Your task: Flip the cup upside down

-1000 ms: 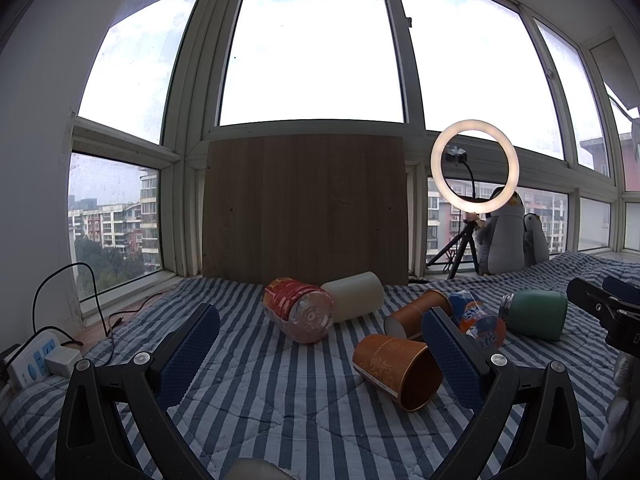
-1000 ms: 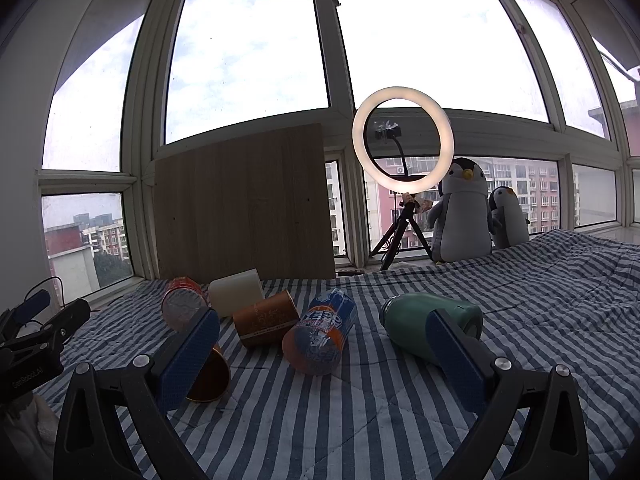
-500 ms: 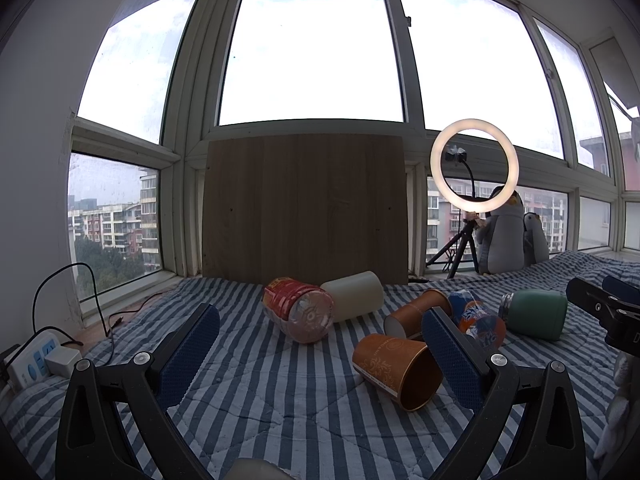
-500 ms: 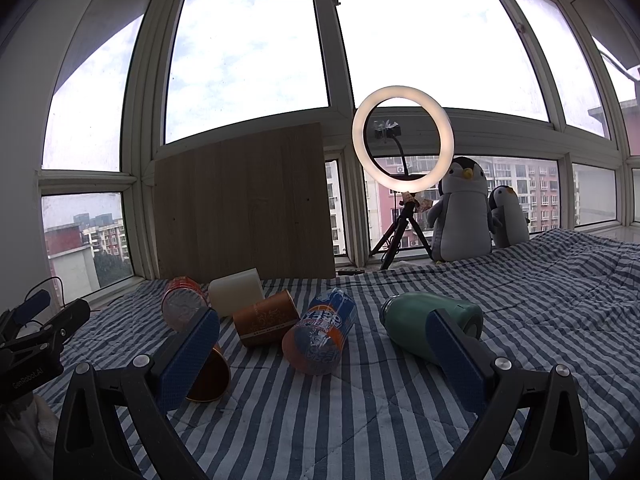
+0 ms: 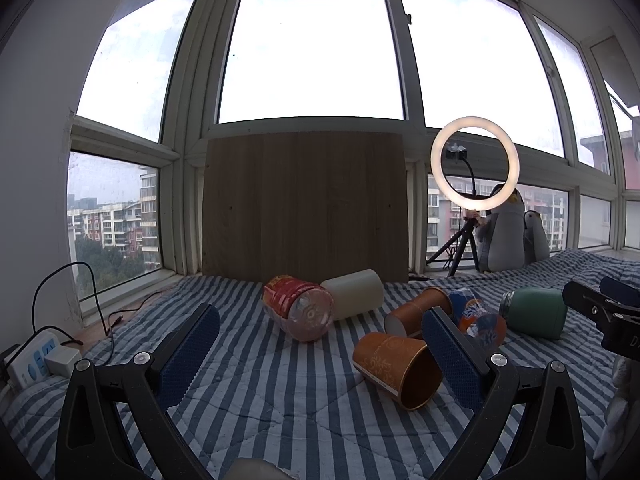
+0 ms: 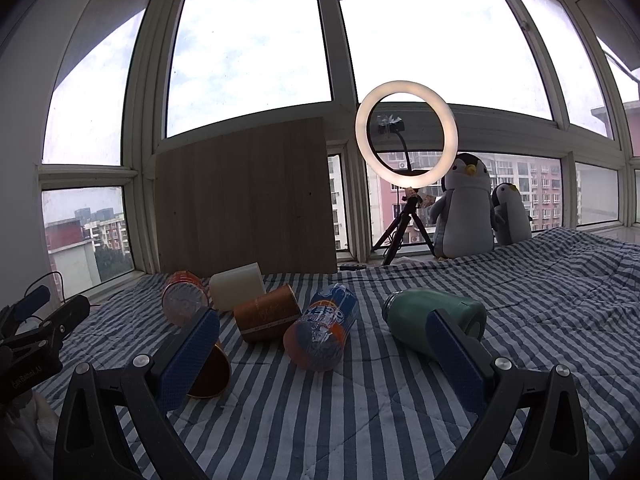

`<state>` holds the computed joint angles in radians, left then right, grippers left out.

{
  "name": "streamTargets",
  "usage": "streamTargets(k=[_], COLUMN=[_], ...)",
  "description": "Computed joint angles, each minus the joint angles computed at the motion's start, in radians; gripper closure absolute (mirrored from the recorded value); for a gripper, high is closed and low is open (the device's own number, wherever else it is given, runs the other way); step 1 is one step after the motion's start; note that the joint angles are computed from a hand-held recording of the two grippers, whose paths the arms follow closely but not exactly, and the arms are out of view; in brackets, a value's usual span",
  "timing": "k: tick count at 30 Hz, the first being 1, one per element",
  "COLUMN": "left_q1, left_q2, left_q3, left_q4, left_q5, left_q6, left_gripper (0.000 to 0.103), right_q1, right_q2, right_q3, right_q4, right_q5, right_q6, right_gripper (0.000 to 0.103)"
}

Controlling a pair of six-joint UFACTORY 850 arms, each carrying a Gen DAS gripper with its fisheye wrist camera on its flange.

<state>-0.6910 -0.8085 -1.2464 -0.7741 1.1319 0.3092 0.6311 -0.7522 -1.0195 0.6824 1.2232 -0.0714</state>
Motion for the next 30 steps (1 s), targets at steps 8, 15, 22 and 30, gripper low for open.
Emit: streamTargets(k=[8,15,22,30], left_q1=[0.017,0.032,0.074,0.201], left_q2=[0.0,0.003,0.037,0.014], left_q3=[-0.011,-0.031,-0.04,-0.28], left_q4=[0.031,0.076,0.102,0.221], left_q5=[-0.067,-0.171,-0.29,-0.745], left_q6=[0.0,0.038,0.196,0.348], left_gripper=[0.0,0.0,0.0,0.0], right_q1=[-0.007,-0.017,-0.035,-0.06], right_q2=[0.008,0.015,0.026,0.031], right_q3=[0.003,0.001,0.001,-0.021], right_q4=[-0.012,-0.044,-0.113,-0.208], right_q5=[-0.023,-0.061,-0.117,-0.233], right_q6=[0.01,0.019,0.033,0.048], right_gripper=[0.001,0.001,0.001,0.001])
